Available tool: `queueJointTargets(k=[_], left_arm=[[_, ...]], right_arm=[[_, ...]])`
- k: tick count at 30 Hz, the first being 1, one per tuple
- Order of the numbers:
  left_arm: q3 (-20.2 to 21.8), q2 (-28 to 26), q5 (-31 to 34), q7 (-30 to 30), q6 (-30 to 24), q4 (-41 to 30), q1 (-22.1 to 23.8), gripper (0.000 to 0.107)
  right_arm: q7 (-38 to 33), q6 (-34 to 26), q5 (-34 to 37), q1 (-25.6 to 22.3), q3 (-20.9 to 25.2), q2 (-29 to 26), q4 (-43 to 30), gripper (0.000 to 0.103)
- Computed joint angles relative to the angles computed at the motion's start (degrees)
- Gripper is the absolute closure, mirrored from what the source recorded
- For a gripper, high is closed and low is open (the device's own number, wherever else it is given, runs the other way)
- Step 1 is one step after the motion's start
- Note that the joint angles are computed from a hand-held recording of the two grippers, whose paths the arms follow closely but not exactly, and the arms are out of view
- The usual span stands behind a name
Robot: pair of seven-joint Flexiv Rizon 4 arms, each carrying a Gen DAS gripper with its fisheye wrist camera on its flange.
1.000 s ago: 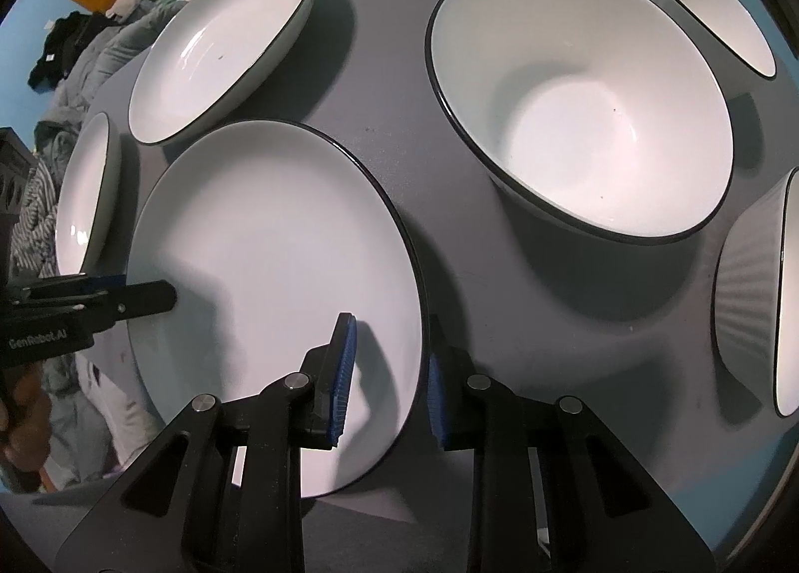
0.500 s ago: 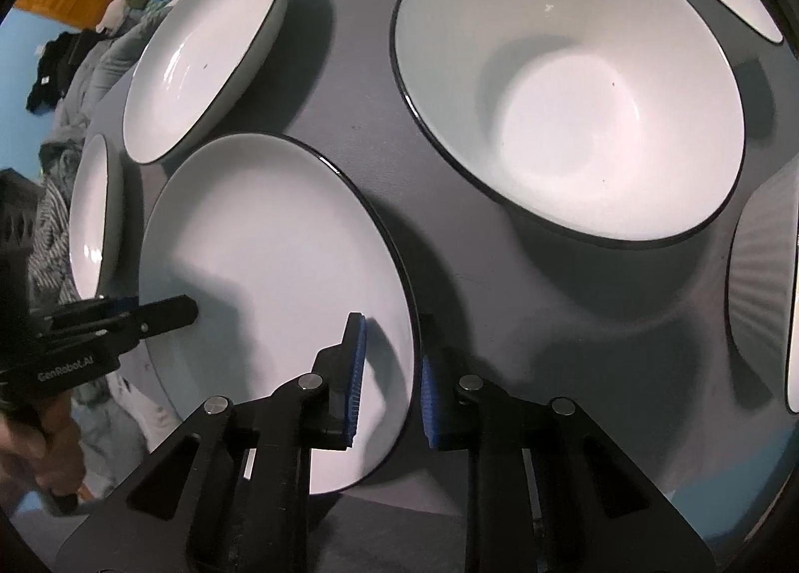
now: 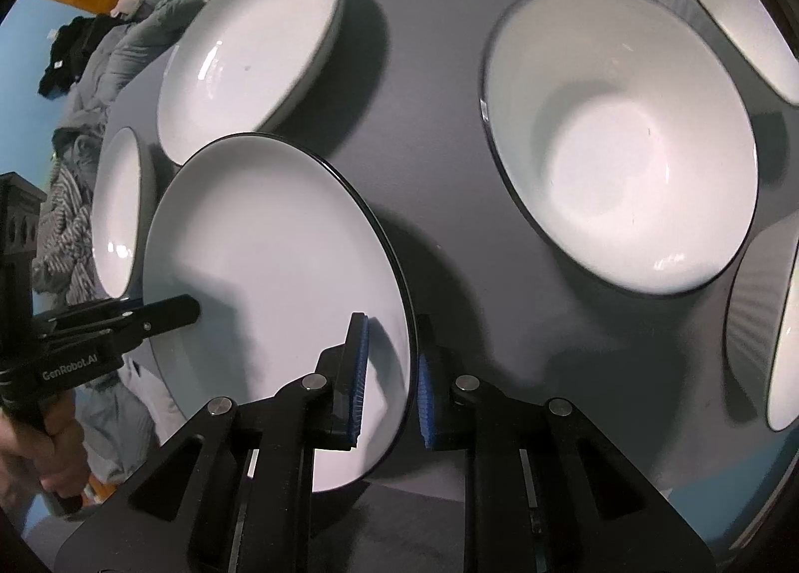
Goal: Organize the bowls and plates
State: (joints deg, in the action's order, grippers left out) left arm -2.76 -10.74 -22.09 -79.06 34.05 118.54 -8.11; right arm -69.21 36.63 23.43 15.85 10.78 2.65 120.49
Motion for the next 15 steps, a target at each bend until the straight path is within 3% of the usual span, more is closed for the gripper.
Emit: queueJointTargets(k=[15], left_arm=[[0.5, -1.9, 0.9, -0.5, 0.5, -6.3, 1.8, 0.088]], right_arm=[[-1.9, -0.1, -2.7, -0.1, -0.4, -4.4, -6.8, 0.086]])
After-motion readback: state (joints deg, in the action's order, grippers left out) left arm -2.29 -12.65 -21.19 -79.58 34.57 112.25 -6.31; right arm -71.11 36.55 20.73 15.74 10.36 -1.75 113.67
